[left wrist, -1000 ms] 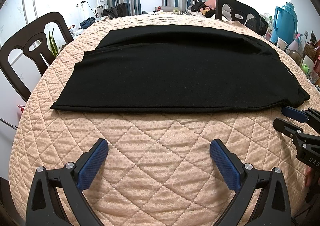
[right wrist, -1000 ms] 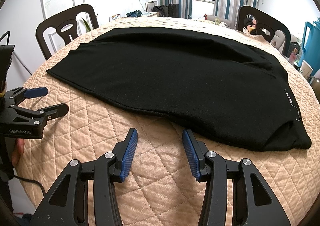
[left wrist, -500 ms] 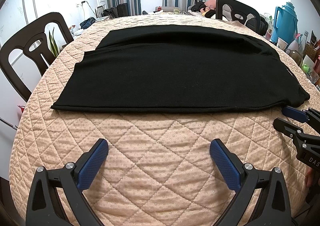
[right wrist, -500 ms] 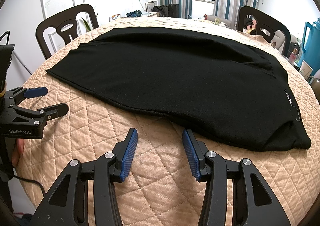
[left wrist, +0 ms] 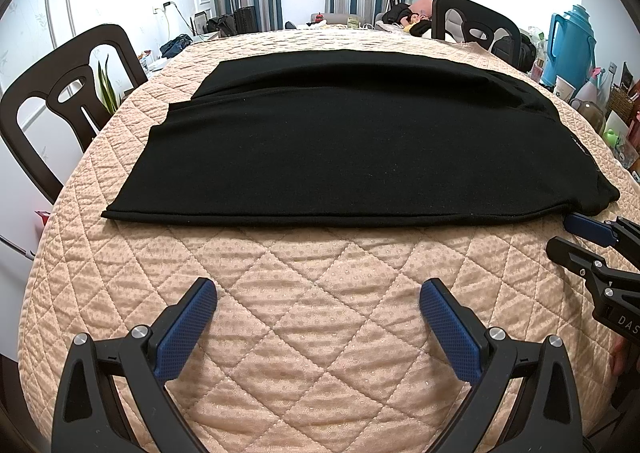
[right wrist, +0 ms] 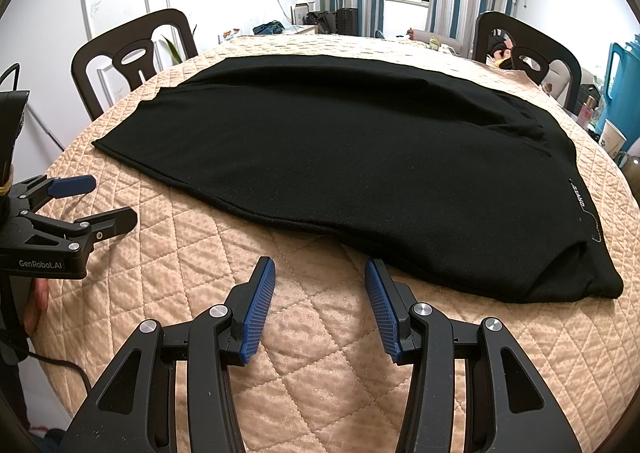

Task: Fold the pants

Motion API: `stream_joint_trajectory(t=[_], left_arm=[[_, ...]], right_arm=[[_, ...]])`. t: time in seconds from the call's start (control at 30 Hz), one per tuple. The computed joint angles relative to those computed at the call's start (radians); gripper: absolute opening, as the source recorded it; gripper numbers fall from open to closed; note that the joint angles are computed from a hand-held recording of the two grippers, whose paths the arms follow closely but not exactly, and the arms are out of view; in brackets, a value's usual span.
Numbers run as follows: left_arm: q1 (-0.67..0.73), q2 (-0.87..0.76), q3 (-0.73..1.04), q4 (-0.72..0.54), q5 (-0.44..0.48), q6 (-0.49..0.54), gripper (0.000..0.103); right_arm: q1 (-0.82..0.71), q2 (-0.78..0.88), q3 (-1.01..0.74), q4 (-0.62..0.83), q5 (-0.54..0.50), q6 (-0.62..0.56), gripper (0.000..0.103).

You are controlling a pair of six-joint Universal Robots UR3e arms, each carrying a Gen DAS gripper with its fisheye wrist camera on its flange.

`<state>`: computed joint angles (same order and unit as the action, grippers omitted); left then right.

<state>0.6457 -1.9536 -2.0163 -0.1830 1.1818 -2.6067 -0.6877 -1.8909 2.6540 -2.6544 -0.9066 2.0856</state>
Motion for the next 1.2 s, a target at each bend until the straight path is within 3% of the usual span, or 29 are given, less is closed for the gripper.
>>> stream_joint_trajectory(t=[1.2], left_arm=[[0.0, 0.0, -0.002, 0.003, 0.0, -0.001, 0.103]], right_arm=[[-0.008, 0.005, -0.006, 0.011, 0.006, -0.008, 0.048]])
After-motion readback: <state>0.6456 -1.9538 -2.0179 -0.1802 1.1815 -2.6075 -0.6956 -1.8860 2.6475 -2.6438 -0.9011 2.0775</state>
